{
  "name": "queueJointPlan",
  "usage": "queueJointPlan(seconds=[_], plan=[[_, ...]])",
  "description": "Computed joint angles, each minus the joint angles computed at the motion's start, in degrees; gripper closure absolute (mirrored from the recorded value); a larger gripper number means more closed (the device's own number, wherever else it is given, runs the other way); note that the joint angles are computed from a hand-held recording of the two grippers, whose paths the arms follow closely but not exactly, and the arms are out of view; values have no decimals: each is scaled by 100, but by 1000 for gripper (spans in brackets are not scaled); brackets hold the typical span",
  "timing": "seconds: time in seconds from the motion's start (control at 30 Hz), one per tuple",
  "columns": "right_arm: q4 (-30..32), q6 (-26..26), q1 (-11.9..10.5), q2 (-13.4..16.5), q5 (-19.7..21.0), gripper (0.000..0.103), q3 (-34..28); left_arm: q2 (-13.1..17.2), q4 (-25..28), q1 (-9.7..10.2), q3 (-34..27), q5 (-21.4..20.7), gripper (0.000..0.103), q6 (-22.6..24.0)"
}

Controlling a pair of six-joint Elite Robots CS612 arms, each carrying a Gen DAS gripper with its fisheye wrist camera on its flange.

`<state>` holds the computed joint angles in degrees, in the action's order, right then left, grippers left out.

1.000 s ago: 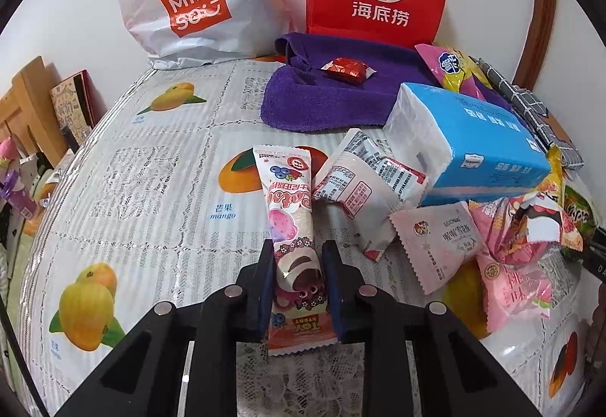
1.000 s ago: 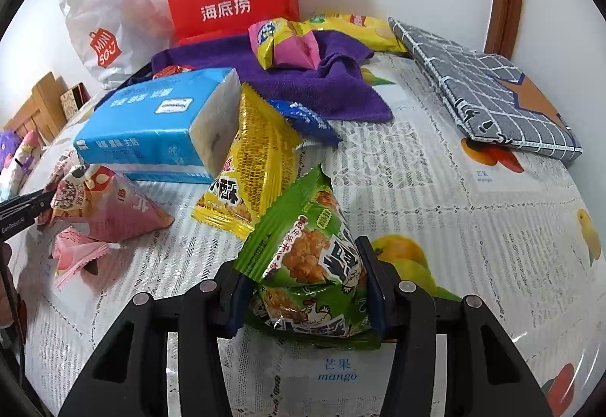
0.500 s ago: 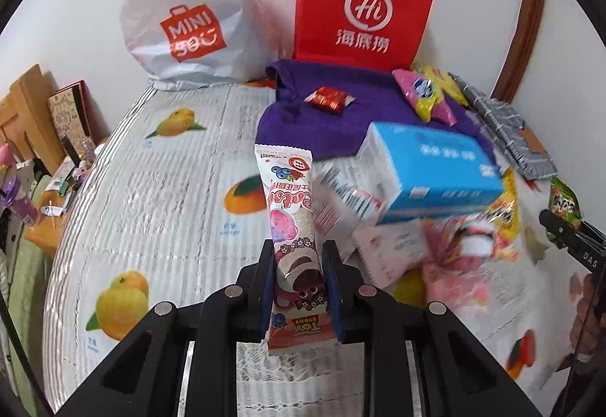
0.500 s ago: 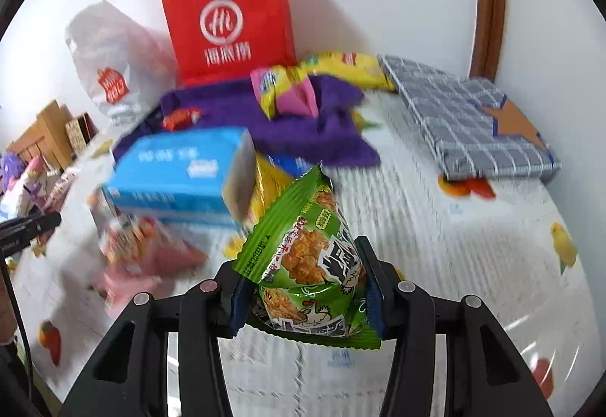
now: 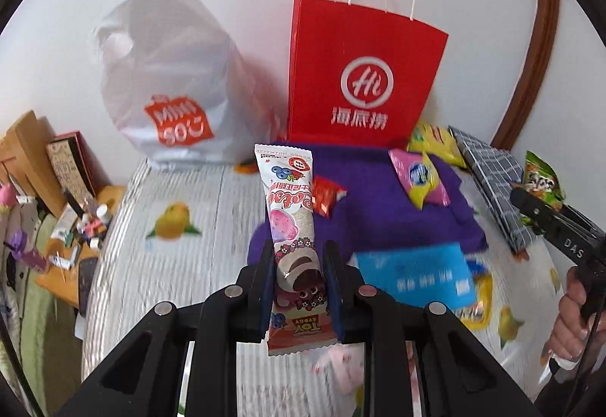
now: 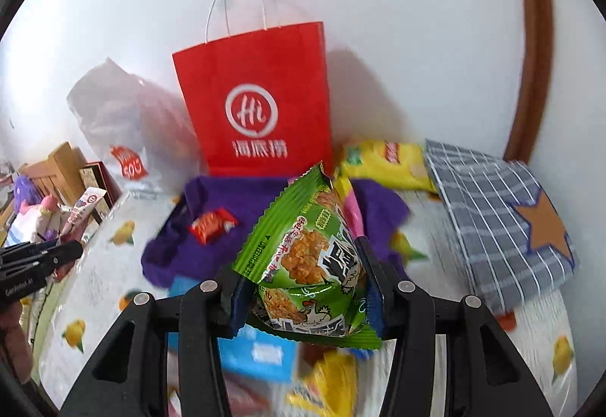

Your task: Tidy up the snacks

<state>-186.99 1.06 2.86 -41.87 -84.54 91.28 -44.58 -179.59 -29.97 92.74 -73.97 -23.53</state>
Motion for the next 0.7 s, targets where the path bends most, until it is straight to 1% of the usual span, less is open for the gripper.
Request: queueJointPlan(seconds=[0.1,0.23,0.33,0.4,0.5,0.57,0.6,0.67,0.7], plan=[[249,-7,32,136,-15,54,-375,99,189,42,-308,-5,80,40],[608,45,28,346,132,54,-850,292,464,126,-775,-89,80,-10],[826,41,23,532,232,54,-1183,453,640,217,-1131,-357,80,-108],[951,80,7,625,270,54,-1326,561,783,254,-1353,-463,80,-127],[1255,80,-38,766,388,54,-1540,747,1042,269,-1663,-427,80,-57],[1603,-66,-52,836,352,54,-1676,868,1247,281,-1830,-403,80,-8],[1719,-158,-62,863,348,54,-1715,927,1363,298,-1908,-430,80,-39],[1909,-298,-90,912,397,54,-1769,1021,1763,334,-2100,-509,80,-38],[2058,-386,-103,936,431,54,-1813,1058,1844,355,-2157,-561,80,-71]])
